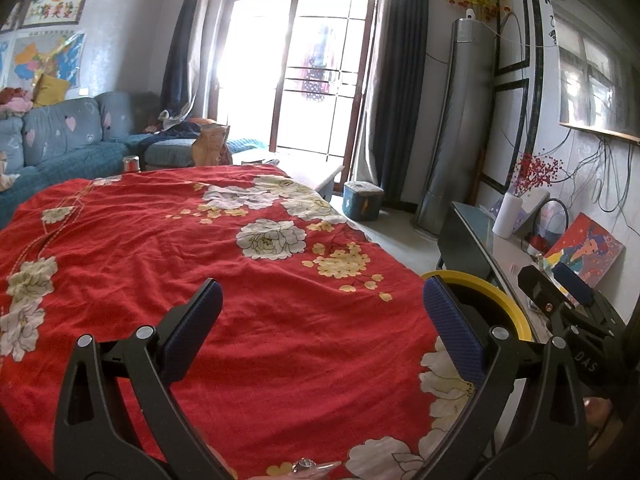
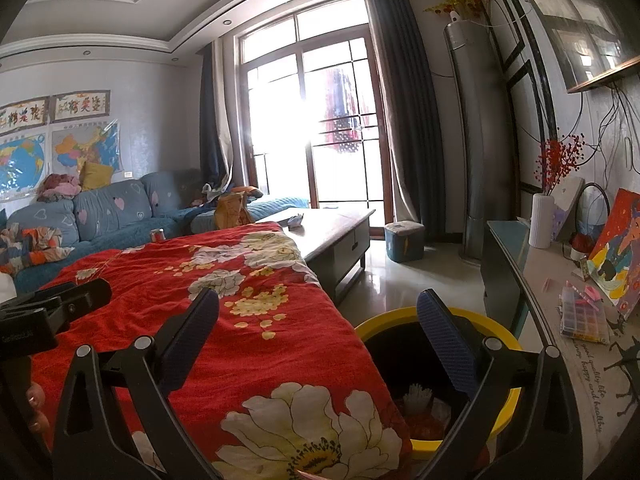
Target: Collect trash
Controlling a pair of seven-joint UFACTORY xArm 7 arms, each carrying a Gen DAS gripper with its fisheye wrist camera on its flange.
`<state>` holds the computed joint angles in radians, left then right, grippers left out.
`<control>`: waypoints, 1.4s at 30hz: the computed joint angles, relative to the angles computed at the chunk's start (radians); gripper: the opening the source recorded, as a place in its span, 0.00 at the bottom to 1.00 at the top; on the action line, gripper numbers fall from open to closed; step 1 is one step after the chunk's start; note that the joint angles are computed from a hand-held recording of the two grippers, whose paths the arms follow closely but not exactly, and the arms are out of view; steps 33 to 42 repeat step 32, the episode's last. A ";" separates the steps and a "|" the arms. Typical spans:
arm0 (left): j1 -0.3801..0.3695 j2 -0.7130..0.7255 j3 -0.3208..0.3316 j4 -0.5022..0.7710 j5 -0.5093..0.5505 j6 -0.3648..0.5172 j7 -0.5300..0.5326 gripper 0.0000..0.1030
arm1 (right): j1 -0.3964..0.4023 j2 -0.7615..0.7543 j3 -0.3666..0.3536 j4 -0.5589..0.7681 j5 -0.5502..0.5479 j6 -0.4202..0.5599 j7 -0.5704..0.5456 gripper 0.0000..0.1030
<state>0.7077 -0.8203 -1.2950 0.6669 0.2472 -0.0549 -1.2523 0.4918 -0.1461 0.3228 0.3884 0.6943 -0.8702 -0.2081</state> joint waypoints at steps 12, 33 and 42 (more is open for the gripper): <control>-0.024 0.008 0.004 -0.018 0.007 0.030 -0.004 0.89 | 0.115 -0.002 -0.112 0.003 0.008 0.001 -0.018 0.94; -0.390 -0.378 0.919 -0.548 0.128 0.643 0.207 0.89 | 0.576 0.410 -0.310 0.805 -0.193 0.737 0.052 0.94; -0.390 -0.378 0.919 -0.548 0.128 0.643 0.207 0.89 | 0.576 0.410 -0.310 0.805 -0.193 0.737 0.052 0.94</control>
